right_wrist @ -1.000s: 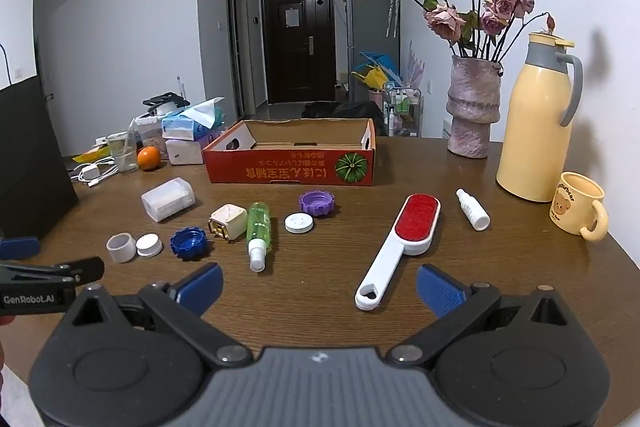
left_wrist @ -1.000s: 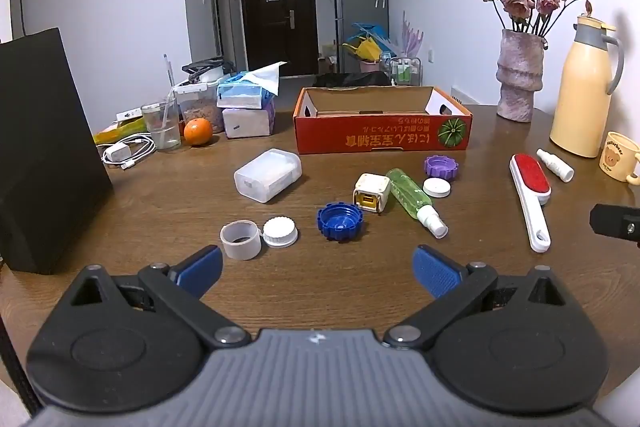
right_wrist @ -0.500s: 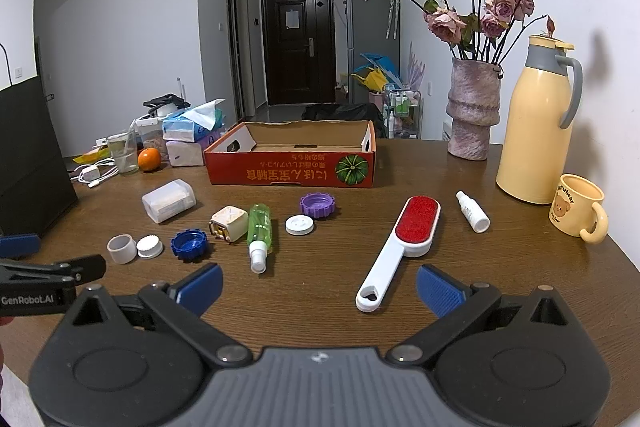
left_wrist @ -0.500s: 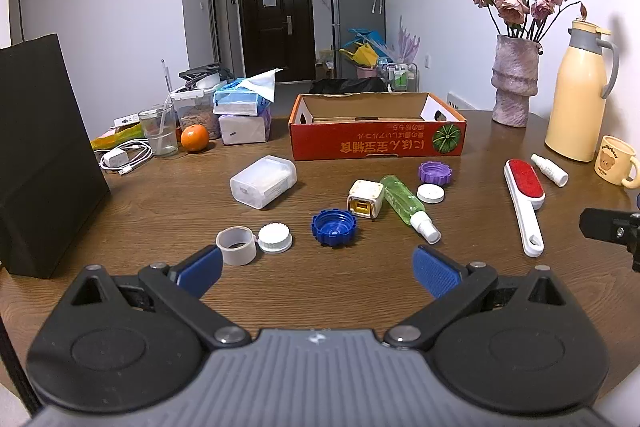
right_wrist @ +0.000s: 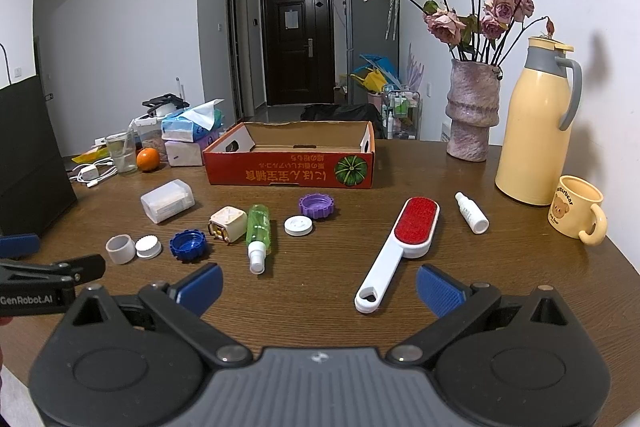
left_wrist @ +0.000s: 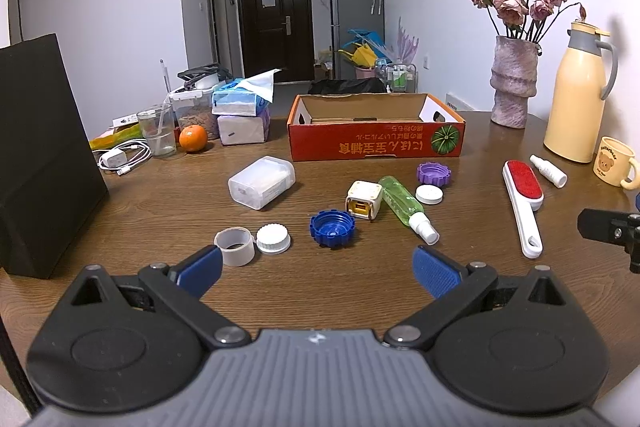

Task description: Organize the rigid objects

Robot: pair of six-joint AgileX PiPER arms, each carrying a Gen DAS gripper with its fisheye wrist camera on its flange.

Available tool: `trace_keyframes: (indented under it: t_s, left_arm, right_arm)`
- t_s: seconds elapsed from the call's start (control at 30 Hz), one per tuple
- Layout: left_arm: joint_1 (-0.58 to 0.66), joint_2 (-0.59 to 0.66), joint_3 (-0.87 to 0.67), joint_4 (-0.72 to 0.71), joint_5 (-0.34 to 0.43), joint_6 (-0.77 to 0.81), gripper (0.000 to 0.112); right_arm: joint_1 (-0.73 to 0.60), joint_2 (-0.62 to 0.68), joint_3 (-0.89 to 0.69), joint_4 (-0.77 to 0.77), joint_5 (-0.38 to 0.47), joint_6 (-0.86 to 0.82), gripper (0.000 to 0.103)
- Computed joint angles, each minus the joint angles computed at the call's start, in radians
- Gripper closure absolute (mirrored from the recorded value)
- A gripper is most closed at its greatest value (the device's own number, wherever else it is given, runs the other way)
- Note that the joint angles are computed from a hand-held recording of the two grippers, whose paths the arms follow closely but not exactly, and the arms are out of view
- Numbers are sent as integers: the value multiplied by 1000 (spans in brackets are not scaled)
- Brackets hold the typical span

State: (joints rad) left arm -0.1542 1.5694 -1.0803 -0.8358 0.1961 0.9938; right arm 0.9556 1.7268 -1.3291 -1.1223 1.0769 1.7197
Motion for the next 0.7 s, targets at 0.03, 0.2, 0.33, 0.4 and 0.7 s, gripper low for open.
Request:
trace_keyframes:
  t_s: [0.03,0.2,0.33,0.4,0.7]
  left_arm:
    - [-1,-1,0,5,1,-5,9]
    - [0,4,-9,1,10,-3,9]
    - [-1,8,-11,-14,9,10,9]
    - [0,10,-13,-23,11,18,9]
    - [-1,9,-12,-16,11,11,9]
  right_arm:
    - [-1,2,-2,1,0,0,0]
    - [-3,-3,-1,4,3,-5,0]
    - [-9,-2,-2,6,0,-9,0]
    - [-10,-2,-1,5,-2,-9,0]
    - [-16,14,-14,10,0,-14,0]
